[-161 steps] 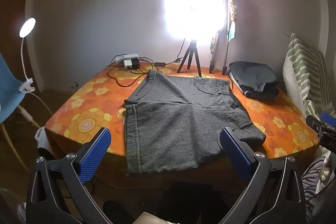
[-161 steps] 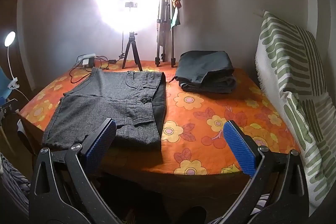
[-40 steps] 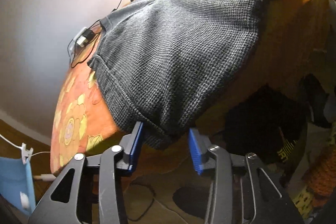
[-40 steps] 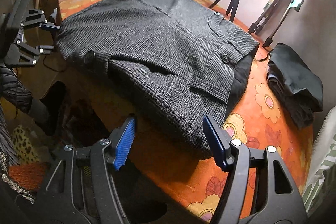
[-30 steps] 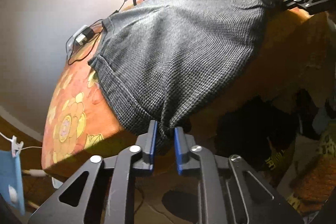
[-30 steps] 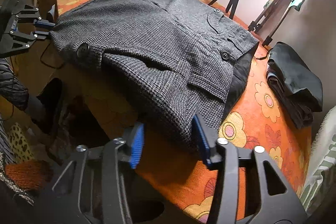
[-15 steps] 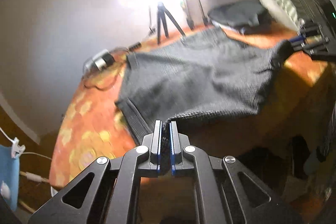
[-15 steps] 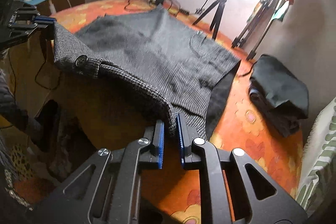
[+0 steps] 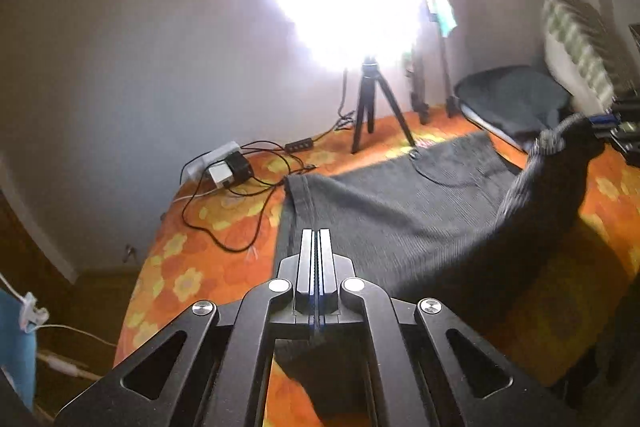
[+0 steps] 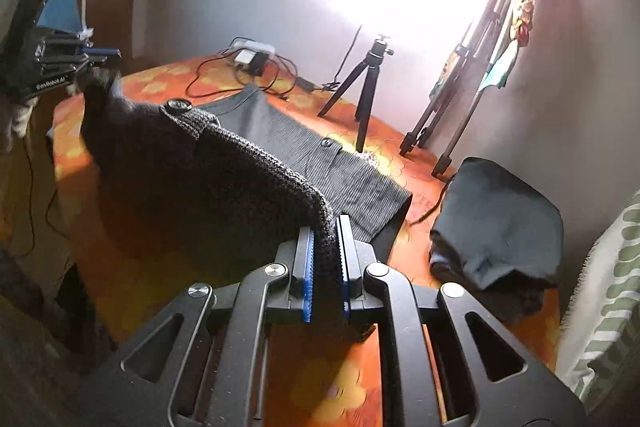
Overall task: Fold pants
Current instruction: 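Grasp one trouser hem with the left gripper while the right gripper grasps the other hem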
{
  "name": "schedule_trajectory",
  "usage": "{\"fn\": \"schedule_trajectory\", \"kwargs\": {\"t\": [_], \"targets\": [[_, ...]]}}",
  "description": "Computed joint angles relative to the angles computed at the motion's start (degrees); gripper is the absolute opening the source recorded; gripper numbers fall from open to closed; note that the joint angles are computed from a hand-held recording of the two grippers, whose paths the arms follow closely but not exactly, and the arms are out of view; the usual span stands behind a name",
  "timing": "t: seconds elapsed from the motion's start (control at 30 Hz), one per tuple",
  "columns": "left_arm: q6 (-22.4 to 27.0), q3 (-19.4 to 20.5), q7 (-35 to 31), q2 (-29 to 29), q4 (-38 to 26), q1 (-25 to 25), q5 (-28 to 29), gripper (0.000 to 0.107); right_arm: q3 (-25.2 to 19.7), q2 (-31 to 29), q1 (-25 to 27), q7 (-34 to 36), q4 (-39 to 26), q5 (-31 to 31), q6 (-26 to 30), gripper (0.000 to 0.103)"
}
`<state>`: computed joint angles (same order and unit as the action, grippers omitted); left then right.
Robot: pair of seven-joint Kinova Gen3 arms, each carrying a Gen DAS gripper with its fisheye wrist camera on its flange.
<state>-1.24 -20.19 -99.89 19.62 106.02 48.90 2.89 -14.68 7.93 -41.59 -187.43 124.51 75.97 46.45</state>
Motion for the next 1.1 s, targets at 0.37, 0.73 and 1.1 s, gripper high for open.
{"fn": "schedule_trajectory", "kwargs": {"t": [0.37, 0.73, 1.1], "targets": [[15.1, 25.32, -7.37, 7.68, -12.92, -25.53, 6.0, 0.0, 6.97, 7.57, 8.07, 9.24, -6.25, -3.04, -12.31, 0.01], [24.7, 40.82, -10.22, 11.14, -11.78, -41.2, 13.55, 0.046, 9.27, 8.79, 7.68, 3.16, -3.03, 1.04, -16.6, 0.01], [20.27, 32.16, -2.03, 12.05, -10.39, -32.57, 9.15, 0.049, 8.23, 8.46, 8.53, -0.33, -1.46, 3.16, -17.34, 0.01]]}}
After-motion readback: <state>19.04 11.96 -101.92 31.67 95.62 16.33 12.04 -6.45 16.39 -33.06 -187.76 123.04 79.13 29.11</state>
